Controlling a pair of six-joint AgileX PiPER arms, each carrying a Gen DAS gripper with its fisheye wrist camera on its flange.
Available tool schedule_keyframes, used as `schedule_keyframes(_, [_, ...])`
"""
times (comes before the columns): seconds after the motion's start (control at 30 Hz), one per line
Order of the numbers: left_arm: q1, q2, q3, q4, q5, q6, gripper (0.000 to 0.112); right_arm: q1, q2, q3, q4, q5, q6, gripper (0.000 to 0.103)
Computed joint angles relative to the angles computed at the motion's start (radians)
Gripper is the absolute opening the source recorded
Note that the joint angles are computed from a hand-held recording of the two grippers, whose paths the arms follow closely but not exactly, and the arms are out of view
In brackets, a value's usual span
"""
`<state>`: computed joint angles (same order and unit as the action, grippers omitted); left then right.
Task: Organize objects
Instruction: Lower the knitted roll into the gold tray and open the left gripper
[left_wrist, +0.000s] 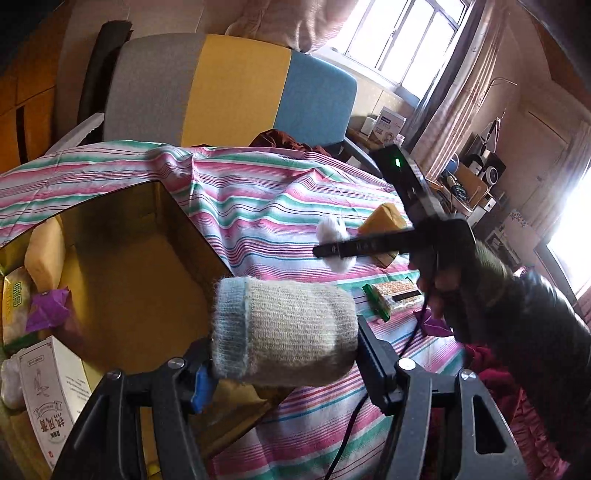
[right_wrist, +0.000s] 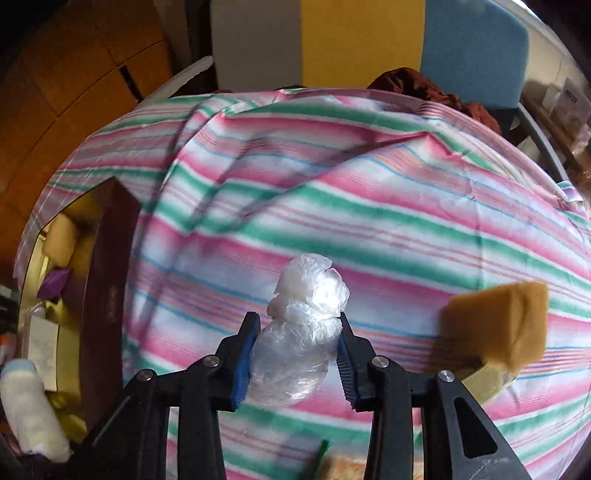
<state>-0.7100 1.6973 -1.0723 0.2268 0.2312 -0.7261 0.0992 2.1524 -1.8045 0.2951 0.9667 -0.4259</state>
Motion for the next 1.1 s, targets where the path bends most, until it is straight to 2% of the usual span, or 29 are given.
schedule_keyframes(0.1, [-0.011, -0.03, 0.024, 0.118, 0.013, -0.128, 0.065, 0.026, -0.066, 0.179, 0.051, -0.089, -0.064, 0.04])
schedule_keyframes(0.17, [-0.015, -0.052, 0.039, 0.19, 0.027, -0.206, 0.065, 0.04, -0.078, 0.243, 0.065, -0.118, -0.085, 0.041])
schedule_keyframes(0.23, [-0.008, -0.073, 0.056, 0.214, 0.035, -0.246, 0.065, 0.041, -0.108, 0.32, 0.094, -0.195, -0.135, 0.042])
schedule_keyframes(0.37, [0.032, -0.112, 0.091, 0.206, 0.05, -0.282, 0.065, -0.005, -0.102, 0.339, 0.218, -0.19, -0.234, 0.042])
schedule_keyframes(0.5, [0.106, -0.148, 0.123, 0.094, 0.058, -0.222, 0.065, -0.025, -0.117, 0.395, 0.306, -0.232, -0.358, 0.042])
schedule_keyframes(0.63, [0.154, -0.188, 0.13, 0.136, 0.103, -0.265, 0.065, -0.013, -0.117, 0.391, 0.291, -0.242, -0.35, 0.042])
schedule_keyframes(0.73, [0.219, -0.184, 0.093, 0.019, 0.132, -0.127, 0.065, -0.003, -0.117, 0.385, 0.27, -0.246, -0.332, 0.042])
schedule_keyframes(0.83, [0.288, -0.119, 0.012, -0.139, 0.172, 0.073, 0.065, -0.002, -0.119, 0.386, 0.26, -0.248, -0.326, 0.042])
schedule_keyframes(1.0, [0.389, 0.093, -0.222, -0.276, 0.311, 0.286, 0.065, 0.001, -0.119, 0.384, 0.257, -0.25, -0.322, 0.042])
schedule_keyframes(1.1, [0.45, 0.199, -0.325, -0.374, 0.358, 0.36, 0.065, -0.001, -0.116, 0.38, 0.258, -0.246, -0.324, 0.043])
